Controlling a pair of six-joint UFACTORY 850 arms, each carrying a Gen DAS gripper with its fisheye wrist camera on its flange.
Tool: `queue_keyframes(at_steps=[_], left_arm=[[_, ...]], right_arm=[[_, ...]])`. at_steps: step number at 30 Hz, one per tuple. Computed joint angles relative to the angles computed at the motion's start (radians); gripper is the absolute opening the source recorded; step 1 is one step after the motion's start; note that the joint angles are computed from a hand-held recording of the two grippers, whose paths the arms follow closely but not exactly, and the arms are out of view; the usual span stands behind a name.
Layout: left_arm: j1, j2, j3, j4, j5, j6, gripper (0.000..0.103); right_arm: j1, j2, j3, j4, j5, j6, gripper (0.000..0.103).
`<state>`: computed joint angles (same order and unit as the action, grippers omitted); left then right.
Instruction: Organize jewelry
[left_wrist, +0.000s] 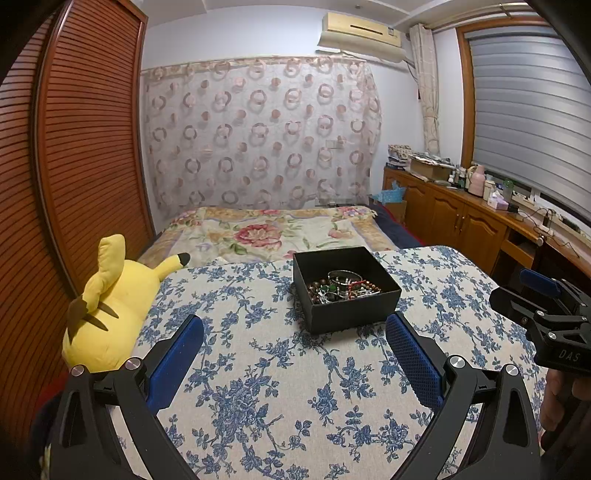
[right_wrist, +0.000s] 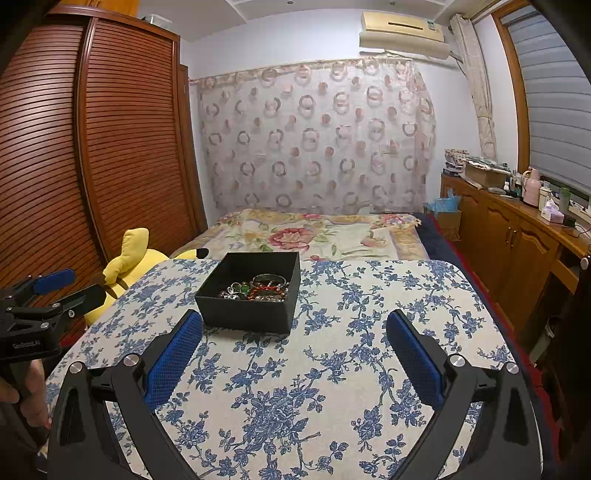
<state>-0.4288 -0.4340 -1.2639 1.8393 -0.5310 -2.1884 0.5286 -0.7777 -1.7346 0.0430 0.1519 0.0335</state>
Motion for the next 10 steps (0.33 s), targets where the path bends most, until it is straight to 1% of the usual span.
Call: queue_keyframes(at_steps=[10], left_arm=[[-0.001,0.0,-0.005,-0.019,-0.006,0.015,0.095]], right_arm=[[0.001,-0.001,-0.002,0.0,0.0,0.0,0.1]])
